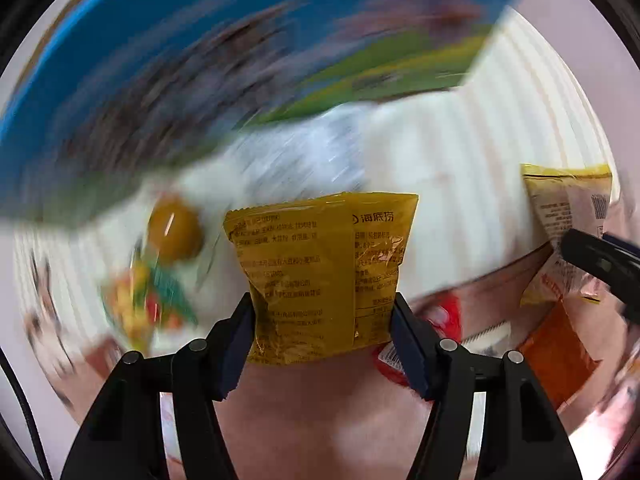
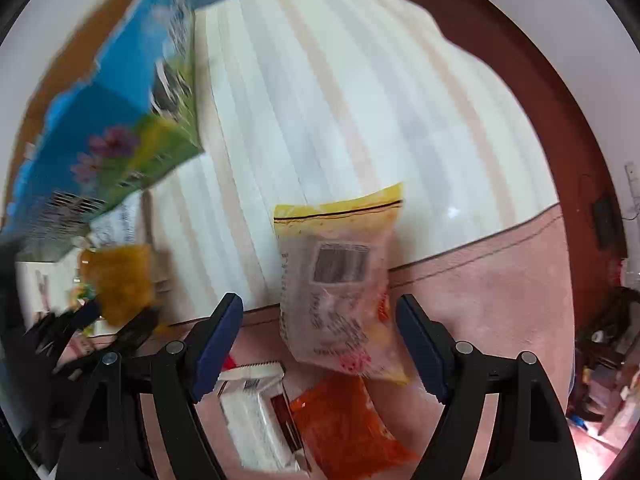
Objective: Organize snacks
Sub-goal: 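Grasp the yellow Haidilao packet with the left tool while the right tool grasps the clear yellow-topped bag, then carry both packets into the box and release them beside the noodle bag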
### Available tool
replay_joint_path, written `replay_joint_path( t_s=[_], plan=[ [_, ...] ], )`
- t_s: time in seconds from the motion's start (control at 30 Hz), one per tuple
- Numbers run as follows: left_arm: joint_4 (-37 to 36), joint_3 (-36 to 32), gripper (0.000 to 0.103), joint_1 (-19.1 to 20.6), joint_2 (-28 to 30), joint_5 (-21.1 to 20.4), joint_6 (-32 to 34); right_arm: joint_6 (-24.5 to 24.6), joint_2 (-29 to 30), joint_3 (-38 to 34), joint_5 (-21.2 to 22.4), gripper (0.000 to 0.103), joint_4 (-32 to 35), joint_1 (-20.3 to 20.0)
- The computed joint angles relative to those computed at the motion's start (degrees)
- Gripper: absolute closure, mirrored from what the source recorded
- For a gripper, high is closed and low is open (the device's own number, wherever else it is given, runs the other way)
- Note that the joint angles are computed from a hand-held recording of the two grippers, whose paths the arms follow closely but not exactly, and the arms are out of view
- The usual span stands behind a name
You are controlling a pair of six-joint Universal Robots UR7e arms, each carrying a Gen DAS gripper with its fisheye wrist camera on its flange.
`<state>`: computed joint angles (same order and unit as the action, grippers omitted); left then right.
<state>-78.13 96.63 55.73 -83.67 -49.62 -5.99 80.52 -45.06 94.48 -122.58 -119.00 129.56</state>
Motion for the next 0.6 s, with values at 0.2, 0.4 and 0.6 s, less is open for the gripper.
replay_joint_path(
  t_s=[0.2, 0.4, 0.6],
  plan=[
    [6.01, -5.1, 0.041, 9.96, -2.91, -4.3, -7.53, -0.24, 4.03, -4.97, -0.13, 0.049, 9.58, -0.74],
    [4.09, -6.1, 0.038, 18.67, -2.6, -8.49, -6.94, -9.37, 3.61, -2.82, 5.12, 0.053, -5.39, -1.27],
    [4.99, -10.77, 0.036, 19.08, 3.12, -6.91, -7.27, -8.93, 3.91, -2.25, 9.59, 0.038, -7.18, -3.0]
  ],
)
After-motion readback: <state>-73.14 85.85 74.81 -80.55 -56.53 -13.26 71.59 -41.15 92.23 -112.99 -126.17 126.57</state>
